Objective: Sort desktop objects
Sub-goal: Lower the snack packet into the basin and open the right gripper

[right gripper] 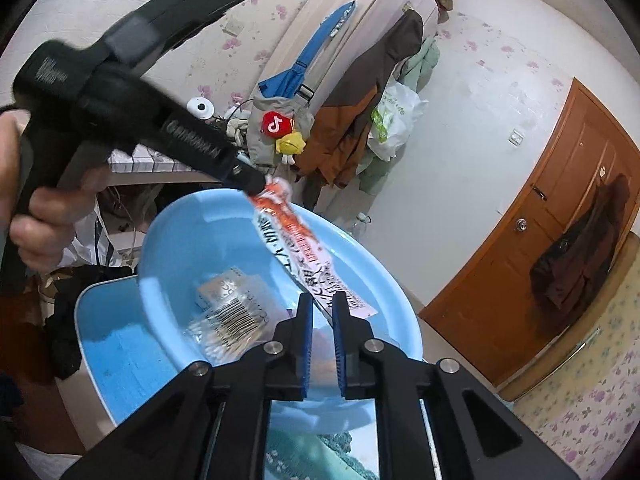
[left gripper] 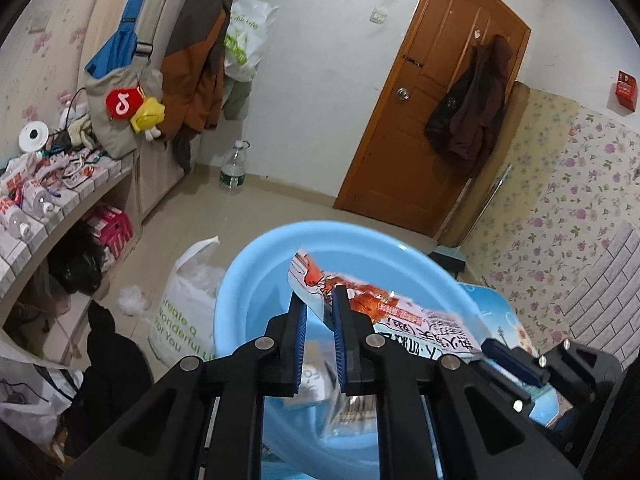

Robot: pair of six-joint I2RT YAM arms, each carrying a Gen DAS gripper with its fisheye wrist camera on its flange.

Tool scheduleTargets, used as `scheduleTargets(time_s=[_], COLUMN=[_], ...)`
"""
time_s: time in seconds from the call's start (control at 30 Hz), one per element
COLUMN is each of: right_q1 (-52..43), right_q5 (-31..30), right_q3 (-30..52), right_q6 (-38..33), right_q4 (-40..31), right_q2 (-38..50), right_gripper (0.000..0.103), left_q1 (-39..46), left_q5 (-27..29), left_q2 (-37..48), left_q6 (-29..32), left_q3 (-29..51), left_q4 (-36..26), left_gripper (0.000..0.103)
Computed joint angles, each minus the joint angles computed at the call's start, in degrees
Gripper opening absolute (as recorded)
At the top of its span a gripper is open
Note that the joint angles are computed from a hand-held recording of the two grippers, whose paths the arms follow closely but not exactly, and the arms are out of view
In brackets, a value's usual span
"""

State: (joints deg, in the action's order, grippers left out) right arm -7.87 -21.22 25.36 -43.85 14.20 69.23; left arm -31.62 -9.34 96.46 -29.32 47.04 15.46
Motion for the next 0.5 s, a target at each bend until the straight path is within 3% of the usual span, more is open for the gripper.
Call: scheduleTargets(time_s=[0.5], right_q1=[-0.7], right_q5=[1.3], right_q3=[9.0], right_q6=[4.2], right_q4=[-5.3], right_q2=[10.6], right_gripper=[0.013], left_q1=[-0.7], left_q5=[-0.5], left_q2=[4.3], left_q6=[0.1], left_q3=[0.5], left_q4=[0.3], left_gripper=[0.016])
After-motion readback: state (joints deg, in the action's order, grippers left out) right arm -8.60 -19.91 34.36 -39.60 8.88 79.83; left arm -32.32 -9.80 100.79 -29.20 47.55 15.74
